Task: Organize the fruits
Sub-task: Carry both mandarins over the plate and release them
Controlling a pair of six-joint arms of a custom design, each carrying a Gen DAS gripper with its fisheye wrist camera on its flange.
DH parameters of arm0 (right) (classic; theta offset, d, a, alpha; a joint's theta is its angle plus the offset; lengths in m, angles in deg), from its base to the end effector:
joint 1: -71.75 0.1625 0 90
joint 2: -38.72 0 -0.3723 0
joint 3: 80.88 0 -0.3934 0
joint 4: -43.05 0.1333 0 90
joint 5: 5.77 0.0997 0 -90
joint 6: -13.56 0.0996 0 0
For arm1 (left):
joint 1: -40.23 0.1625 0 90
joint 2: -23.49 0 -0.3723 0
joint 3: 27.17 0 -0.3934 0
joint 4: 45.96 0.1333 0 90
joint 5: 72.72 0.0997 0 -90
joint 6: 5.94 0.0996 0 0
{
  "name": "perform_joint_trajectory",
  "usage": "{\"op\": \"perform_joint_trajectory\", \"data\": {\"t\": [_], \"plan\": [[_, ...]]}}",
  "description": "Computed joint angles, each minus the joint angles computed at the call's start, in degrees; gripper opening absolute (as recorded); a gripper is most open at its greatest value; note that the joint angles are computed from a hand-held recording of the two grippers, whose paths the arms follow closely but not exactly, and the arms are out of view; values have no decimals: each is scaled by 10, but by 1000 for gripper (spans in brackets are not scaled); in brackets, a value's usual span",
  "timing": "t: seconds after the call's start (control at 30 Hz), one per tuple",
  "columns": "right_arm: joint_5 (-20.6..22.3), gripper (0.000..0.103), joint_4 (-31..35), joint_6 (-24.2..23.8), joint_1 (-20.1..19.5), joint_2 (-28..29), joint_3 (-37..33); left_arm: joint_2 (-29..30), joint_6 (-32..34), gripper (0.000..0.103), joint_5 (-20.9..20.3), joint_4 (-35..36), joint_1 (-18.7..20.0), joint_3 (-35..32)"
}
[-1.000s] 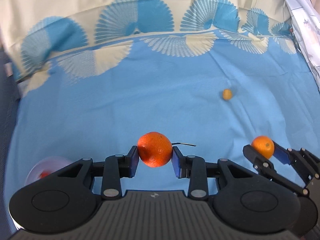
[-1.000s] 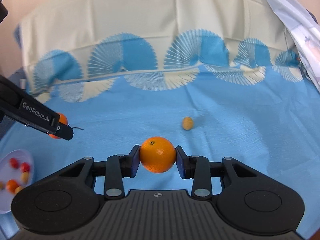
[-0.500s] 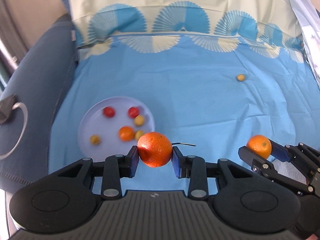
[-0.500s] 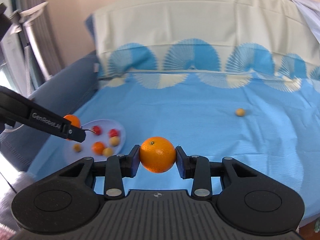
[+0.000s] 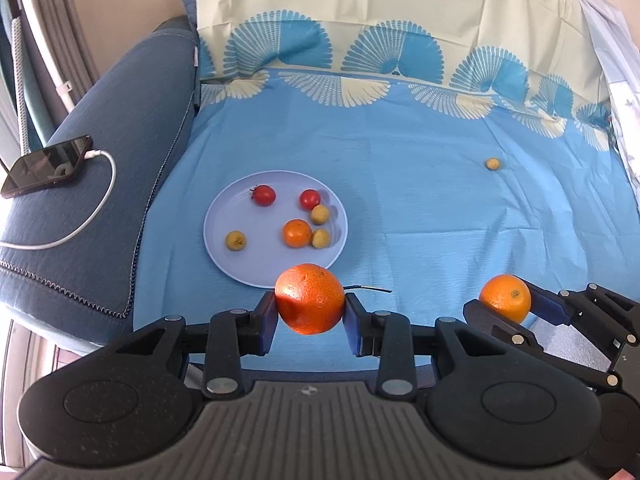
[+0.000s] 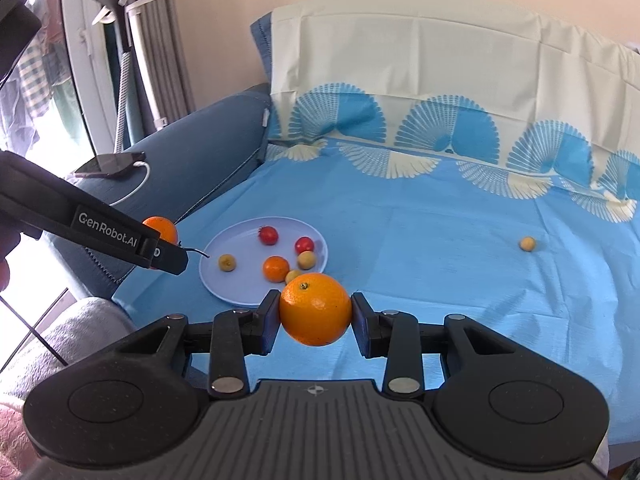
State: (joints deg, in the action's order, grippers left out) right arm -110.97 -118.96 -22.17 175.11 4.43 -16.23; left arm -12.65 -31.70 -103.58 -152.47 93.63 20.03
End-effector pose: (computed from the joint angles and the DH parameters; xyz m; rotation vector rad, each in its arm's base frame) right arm 0.2858 -0.7394 0.1678 0.9616 -2.4239 0.9044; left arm -0.2959 -0.7654 0.2652 0.1485 2.1932 -0.7350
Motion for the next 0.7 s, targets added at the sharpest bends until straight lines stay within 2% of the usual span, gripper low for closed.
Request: {"op": "perform_joint_trajectory", "data": {"t": [0.43,0.7], "plan": [[-17,39,16,-9,5,9,-12,2,-5,39,-8,4,17,-14],[-25,39,50,-7,5,39,-55,36,-19,39,-10,56,38,-85]]}}
